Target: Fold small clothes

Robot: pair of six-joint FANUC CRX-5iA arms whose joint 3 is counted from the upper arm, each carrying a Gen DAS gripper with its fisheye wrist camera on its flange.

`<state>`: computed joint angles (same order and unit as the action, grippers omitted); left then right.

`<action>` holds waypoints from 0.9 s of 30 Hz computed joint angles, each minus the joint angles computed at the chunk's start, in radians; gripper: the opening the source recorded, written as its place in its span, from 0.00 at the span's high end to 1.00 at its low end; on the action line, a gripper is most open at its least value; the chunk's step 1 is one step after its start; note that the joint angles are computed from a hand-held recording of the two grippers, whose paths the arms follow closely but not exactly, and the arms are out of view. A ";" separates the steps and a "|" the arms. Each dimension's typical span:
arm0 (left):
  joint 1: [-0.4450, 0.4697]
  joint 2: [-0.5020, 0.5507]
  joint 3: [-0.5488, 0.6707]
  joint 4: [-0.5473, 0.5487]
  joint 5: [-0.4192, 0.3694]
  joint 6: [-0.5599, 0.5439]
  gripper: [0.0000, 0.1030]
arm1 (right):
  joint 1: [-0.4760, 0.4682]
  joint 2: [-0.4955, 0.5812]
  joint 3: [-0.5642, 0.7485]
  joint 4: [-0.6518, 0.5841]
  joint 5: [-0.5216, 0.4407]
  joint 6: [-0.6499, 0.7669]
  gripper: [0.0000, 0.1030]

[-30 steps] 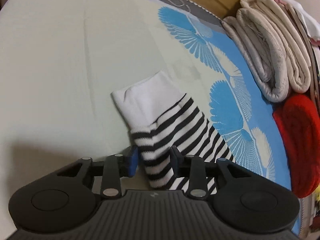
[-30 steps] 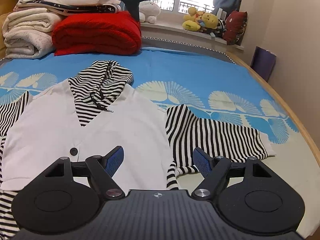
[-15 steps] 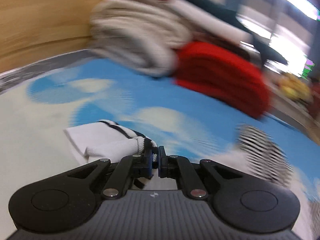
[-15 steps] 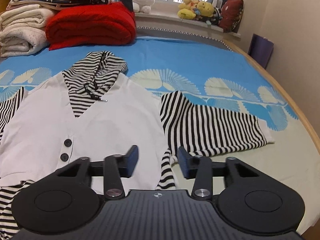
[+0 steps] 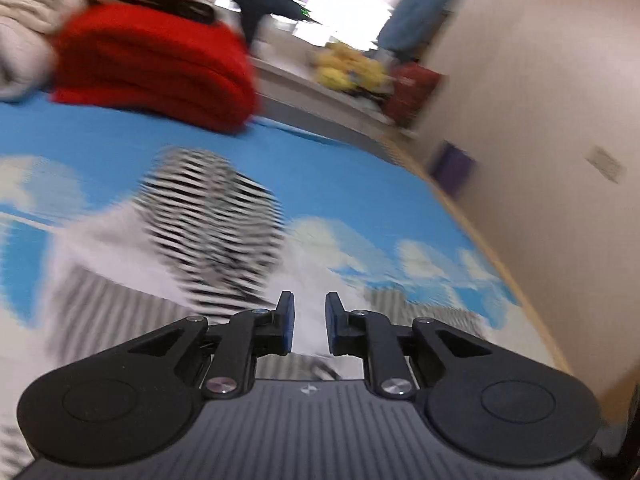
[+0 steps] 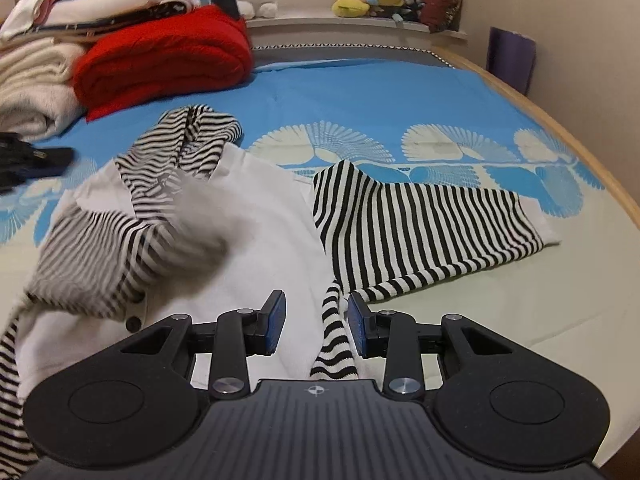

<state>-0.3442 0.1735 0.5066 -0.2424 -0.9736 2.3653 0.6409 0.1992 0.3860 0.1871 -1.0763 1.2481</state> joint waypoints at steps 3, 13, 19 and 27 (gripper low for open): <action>-0.039 0.001 0.106 -0.159 -0.228 0.074 0.82 | -0.022 -0.005 -0.021 -0.060 0.056 -0.004 0.65; 0.052 -0.127 -0.128 -0.168 -0.341 0.265 0.80 | -0.085 0.247 0.284 -0.333 -0.195 -0.120 0.52; 0.124 -0.144 -0.189 -0.119 -0.334 0.242 0.80 | -0.081 0.303 0.290 -0.318 -0.143 -0.284 0.53; 0.162 -0.115 -0.217 -0.008 -0.284 0.139 0.79 | -0.039 0.164 0.081 -0.213 0.339 -0.172 0.93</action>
<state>-0.1818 0.0589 0.2899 -0.2503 -1.2576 2.5038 0.6018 0.3634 0.4669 -0.0255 -0.7369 1.0760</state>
